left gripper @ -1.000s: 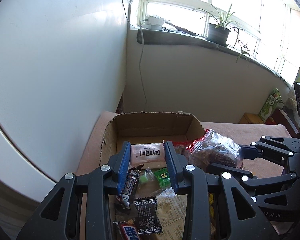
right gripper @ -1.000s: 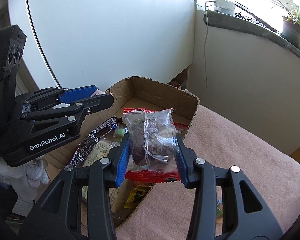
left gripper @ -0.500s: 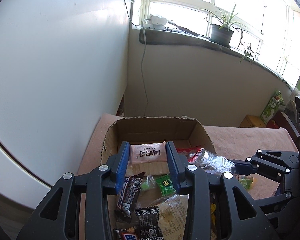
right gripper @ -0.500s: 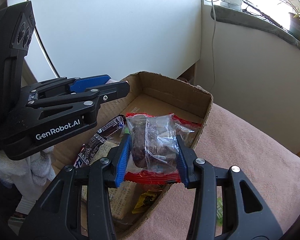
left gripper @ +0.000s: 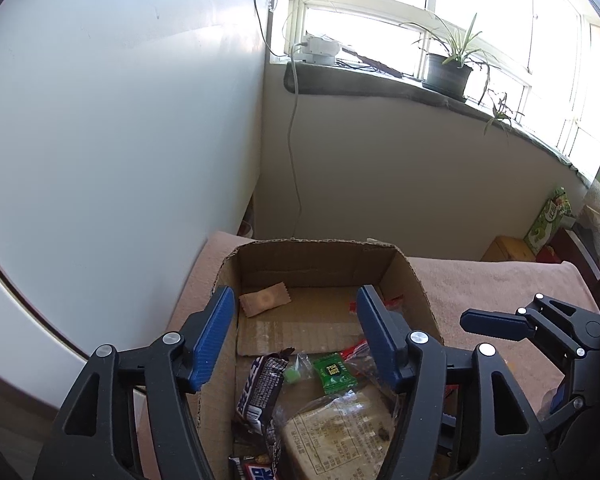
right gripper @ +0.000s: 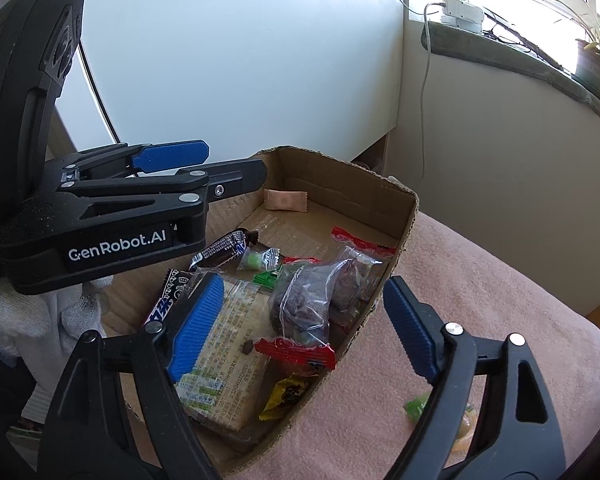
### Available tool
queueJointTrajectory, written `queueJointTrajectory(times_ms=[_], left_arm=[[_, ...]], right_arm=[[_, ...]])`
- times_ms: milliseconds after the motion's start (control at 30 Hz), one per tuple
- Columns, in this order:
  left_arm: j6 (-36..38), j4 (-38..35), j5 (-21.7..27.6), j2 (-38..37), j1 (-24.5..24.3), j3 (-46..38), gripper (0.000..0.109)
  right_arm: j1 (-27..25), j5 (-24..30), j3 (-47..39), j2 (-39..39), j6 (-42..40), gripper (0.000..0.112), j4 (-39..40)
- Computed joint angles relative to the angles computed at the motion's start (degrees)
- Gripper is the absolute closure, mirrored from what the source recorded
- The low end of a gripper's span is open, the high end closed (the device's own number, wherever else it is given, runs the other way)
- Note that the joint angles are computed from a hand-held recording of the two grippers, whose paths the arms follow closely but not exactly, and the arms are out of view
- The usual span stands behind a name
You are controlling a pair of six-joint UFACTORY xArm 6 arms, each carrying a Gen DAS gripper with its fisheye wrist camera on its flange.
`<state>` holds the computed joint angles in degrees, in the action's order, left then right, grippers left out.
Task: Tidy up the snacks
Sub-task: 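Open both grippers to drop the white candy and clear bag into the box, then move both grippers back over the green candy and egg-shaped packet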
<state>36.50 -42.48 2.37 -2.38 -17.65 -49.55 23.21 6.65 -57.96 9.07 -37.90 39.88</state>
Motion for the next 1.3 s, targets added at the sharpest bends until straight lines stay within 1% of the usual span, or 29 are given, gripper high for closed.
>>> queueJointTrajectory(times_ms=[67,133,267,367,533,733,867,933,1067,1167,1267,1300], left_arm=[[-2.6,2.9,-0.3,-0.3,0.1,0.5,0.04],[-5.9,6.4,-1.1,-0.7,0.2,1.1,0.036],[-7.7,8.1,-1.4,-2.0,-0.1,2.1,0.036],[-9.0,9.4,-1.6,-3.0,-0.5,3.0,0.036],[-9.4,9.2,-1.8,-4.8,-1.7,4.2,0.036],[-7.3,5.3,-2.0,-7.8,-4.6,7.0,0.036],[-6.1,2.8,-2.4,-9.4,-7.3,8.8,0.036],[-6.7,2.9,-2.4,-10.1,-8.8,9.7,0.036],[-6.7,1.5,-2.3,-11.0,-12.0,10.9,0.036],[-9.0,3.3,-2.6,-11.7,-14.4,12.2,0.036],[-9.5,3.0,-2.5,-12.2,-17.1,13.2,0.036],[-9.2,2.6,-2.3,-12.2,-18.0,13.3,0.04]], right_arm=[[-0.2,0.0,0.6,-0.5,-0.5,0.026,0.4],[-0.4,-0.5,1.6,-1.2,0.8,0.025,-1.2],[-1.1,-1.1,3.5,-2.8,2.6,0.025,-3.1],[-1.6,-1.2,4.9,-4.3,1.9,0.025,-2.1],[-2.7,-1.6,7.2,-6.8,0.2,0.025,-0.2],[-5.3,-1.5,9.9,-9.7,-2.9,0.025,2.5],[-9.0,1.0,10.1,-10.5,-4.9,0.025,4.2],[-10.9,2.5,9.9,-10.6,-6.4,0.025,5.8],[-14.4,6.5,8.5,-9.8,-8.1,0.025,6.9],[-15.8,6.9,8.6,-9.3,-9.3,0.025,5.5],[-17.0,8.2,9.2,-9.5,-13.3,0.025,7.2],[-17.2,8.4,9.7,-9.8,-14.6,0.025,7.6]])
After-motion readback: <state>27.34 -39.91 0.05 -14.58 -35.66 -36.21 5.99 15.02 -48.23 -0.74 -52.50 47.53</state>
